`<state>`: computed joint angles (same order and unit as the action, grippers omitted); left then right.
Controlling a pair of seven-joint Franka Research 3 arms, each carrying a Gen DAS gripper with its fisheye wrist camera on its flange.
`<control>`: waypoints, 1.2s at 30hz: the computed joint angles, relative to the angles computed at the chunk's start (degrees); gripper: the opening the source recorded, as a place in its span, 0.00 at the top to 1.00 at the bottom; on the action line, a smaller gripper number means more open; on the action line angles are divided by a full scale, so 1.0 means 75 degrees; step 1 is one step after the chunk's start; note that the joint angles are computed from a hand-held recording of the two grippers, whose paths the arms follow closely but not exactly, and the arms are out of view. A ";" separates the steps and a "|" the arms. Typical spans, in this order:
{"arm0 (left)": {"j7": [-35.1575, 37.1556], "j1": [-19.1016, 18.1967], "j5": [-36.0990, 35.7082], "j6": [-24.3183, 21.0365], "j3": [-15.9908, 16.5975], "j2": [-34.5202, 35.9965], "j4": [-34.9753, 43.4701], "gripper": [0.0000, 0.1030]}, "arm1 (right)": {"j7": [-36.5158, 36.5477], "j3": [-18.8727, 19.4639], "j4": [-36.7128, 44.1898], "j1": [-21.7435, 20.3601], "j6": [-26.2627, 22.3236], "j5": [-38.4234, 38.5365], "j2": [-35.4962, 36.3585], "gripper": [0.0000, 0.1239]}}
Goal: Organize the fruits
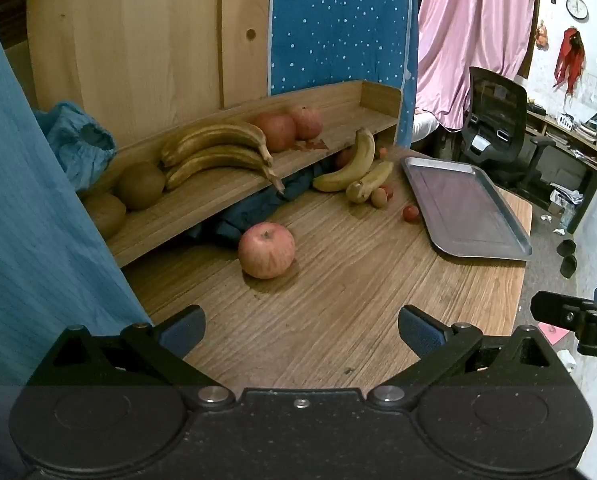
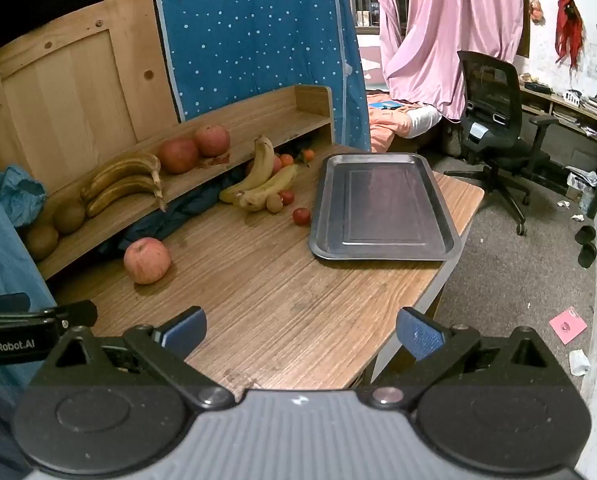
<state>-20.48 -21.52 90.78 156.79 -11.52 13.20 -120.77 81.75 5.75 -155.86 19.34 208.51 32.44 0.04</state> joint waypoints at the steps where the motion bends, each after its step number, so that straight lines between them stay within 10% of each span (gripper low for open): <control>1: 0.0000 0.0000 0.0000 0.0000 0.0000 0.0000 0.0000 0.01 | 0.0000 -0.0001 0.0000 0.0001 0.0000 0.0000 0.0000 0.17; 36: 0.0609 -0.0054 -0.1053 -0.0236 0.0117 0.0385 0.0279 0.01 | 0.0456 -0.0222 0.0503 -0.0370 -0.0582 -0.1424 0.0335 0.17</control>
